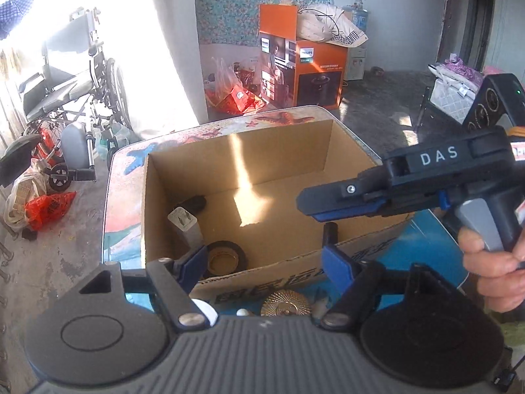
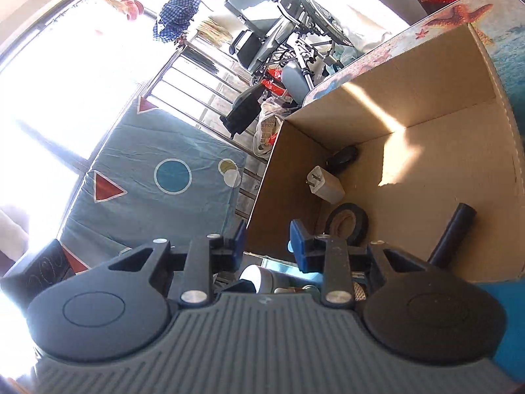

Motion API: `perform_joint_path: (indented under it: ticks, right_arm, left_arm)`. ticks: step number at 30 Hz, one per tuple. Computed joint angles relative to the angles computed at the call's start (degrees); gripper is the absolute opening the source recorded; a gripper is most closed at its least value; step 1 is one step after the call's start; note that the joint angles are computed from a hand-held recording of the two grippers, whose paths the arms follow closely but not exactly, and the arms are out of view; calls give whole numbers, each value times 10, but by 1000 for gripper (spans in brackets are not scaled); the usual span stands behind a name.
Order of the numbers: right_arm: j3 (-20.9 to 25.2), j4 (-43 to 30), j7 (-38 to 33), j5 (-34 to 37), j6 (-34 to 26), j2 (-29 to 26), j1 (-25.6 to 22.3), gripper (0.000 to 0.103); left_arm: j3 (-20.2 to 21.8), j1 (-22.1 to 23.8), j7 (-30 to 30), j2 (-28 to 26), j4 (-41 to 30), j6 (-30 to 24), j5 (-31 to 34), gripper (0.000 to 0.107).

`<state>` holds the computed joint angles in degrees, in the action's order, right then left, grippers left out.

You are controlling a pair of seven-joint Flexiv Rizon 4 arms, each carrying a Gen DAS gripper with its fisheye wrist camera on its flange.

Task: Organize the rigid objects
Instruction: 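Move the right gripper back toward the pink silicone lid, then grasp the pink silicone lid by its rim with the right gripper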

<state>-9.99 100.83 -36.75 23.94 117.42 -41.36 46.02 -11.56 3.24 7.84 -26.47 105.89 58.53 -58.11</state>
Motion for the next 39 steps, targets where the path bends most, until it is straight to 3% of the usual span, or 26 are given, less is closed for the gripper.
perform_joint_path:
  ticks: [3,7,11,15,20,26,32,36,39]
  right_arm:
    - [-63,27,-16,66,-6,6,88,30]
    - [-137,46,-4,107,-41,-4,181,30]
    - [-192,59,29,105,-69,-22,245,31]
    - [-223,67,55,74,-103,-34,275,34]
    - [-216,53,81,12,-139,-45,261,44]
    - [-205,16,109,-72,-200,-63,227,45]
    - [-180,-24,138,-142,-260,-83,184,45]
    - [-142,-41,155,-170,-264,-89,146,38]
    - [-128,-47,171,-193,-271,-93,130,27]
  left_arm:
    - [12,10,-3,19,29,-29,0,79]
    - [19,11,38,28,71,-12,-36,79]
    - [28,10,65,24,96,3,-45,79]
    - [31,7,78,14,111,37,-47,79]
    - [22,10,98,-2,121,80,-48,82]
    - [-4,16,114,-38,109,140,-50,82]
    - [-31,37,105,-73,87,163,-5,82]
    - [-41,48,84,-85,81,165,37,82]
    - [-48,61,62,-90,76,152,67,81]
